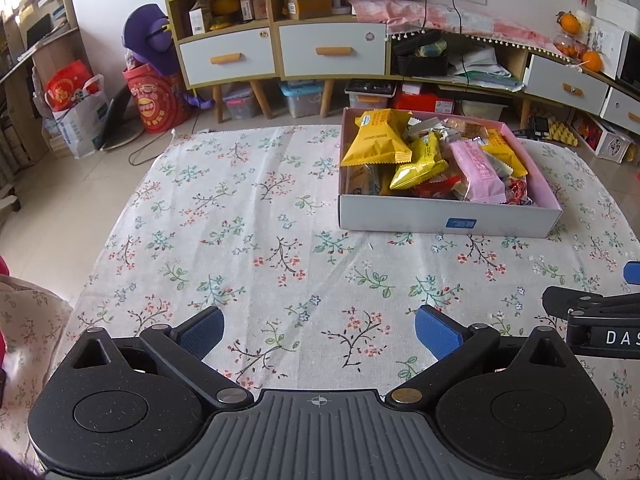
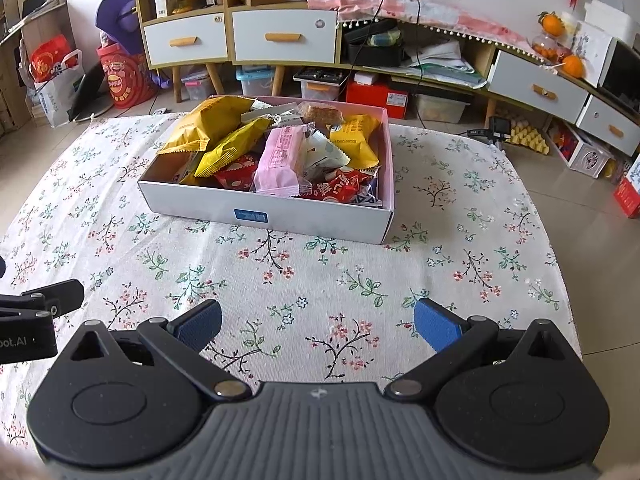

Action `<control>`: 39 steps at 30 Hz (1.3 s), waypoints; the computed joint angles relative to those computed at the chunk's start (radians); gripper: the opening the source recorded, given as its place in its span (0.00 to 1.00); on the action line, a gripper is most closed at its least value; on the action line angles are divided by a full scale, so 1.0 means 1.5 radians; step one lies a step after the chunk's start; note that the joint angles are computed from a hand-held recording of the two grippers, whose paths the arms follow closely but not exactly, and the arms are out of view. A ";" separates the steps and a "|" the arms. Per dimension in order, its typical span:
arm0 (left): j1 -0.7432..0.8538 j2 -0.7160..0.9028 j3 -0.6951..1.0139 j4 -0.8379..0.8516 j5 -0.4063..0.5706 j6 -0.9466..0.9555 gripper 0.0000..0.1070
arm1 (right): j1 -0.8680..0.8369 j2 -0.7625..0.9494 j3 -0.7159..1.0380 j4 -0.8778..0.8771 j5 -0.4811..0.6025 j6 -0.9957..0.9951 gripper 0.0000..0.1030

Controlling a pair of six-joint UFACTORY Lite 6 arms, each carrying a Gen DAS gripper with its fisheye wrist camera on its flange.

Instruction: Organize snacks

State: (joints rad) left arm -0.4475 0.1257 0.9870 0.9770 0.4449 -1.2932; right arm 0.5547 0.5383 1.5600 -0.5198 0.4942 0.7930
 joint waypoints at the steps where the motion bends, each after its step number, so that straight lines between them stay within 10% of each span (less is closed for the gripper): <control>1: -0.001 0.000 0.000 0.001 0.000 -0.001 0.96 | 0.000 0.000 0.000 0.001 0.000 -0.001 1.00; 39: -0.007 0.002 0.005 -0.007 0.002 0.003 0.96 | 0.002 0.003 0.000 0.004 0.000 -0.005 1.00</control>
State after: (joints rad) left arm -0.4582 0.1291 0.9944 0.9667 0.4483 -1.2893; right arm 0.5572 0.5424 1.5603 -0.5136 0.4942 0.7862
